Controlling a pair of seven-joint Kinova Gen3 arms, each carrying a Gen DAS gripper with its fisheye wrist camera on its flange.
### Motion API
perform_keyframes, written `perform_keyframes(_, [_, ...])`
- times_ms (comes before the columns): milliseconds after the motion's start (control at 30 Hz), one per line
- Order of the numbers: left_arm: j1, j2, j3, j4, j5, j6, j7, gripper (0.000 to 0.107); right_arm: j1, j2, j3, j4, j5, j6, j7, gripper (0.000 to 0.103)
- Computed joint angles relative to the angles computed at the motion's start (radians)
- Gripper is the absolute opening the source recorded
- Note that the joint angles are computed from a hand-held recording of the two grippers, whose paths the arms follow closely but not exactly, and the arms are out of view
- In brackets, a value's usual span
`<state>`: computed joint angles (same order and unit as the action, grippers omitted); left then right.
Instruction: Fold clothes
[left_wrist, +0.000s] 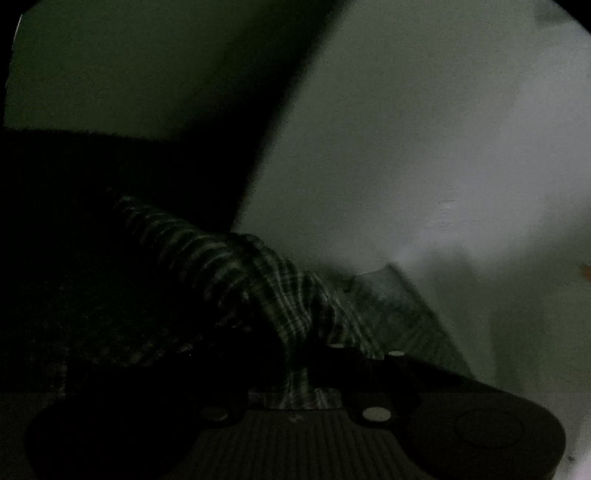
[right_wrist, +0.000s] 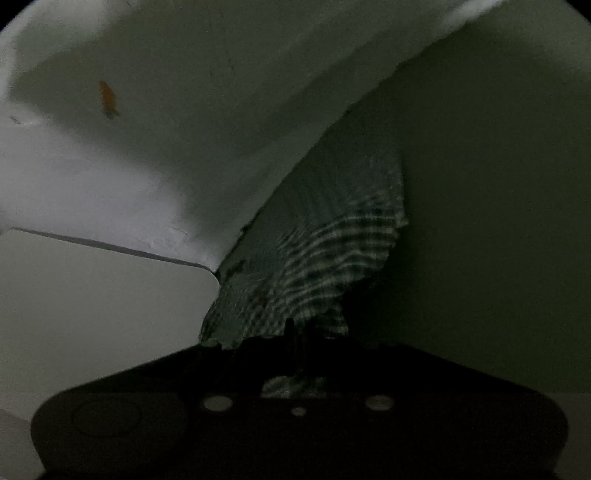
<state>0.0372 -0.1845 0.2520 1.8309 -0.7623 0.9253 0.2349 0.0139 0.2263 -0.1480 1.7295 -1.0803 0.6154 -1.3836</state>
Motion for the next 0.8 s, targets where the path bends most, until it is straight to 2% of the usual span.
perform_keyframes(67, [0.02,-0.018,0.055,-0.022,-0.043,0.025,0.023,0.013,0.047,-0.085,0.034,0.067,-0.019,0.046,0.053,0.002])
perform_keyframes(200, [0.087,0.007,0.189,-0.111,-0.145,0.079,0.05,0.013,0.093,-0.252,0.215,0.192,-0.033,0.18,0.117,0.002])
perform_keyframes(333, [0.212,0.122,0.318,-0.24,-0.277,0.153,0.08,0.013,0.181,-0.413,0.4,0.254,0.084,0.339,0.117,0.002])
perform_keyframes(433, [0.319,0.235,0.371,-0.334,-0.367,0.168,0.092,0.013,0.266,-0.495,0.539,0.264,0.204,0.461,0.115,0.002])
perform_keyframes(500, [0.389,0.31,0.384,-0.385,-0.406,0.167,0.122,0.013,0.318,-0.514,0.632,0.252,0.277,0.542,0.119,0.003])
perform_keyframes(600, [0.49,0.423,0.388,-0.474,-0.407,0.173,0.151,0.013,0.378,-0.488,0.749,0.217,0.368,0.657,0.12,0.007])
perform_keyframes(667, [0.535,0.456,0.382,-0.503,-0.372,0.186,0.174,0.013,0.452,-0.451,0.755,0.199,0.374,0.7,0.136,0.008])
perform_keyframes(733, [0.561,0.485,0.368,-0.529,-0.33,0.191,0.19,0.014,0.484,-0.423,0.761,0.183,0.369,0.719,0.146,0.016])
perform_keyframes(800, [0.569,0.486,0.354,-0.536,-0.276,0.195,0.182,0.015,0.5,-0.397,0.754,0.165,0.332,0.728,0.17,0.032])
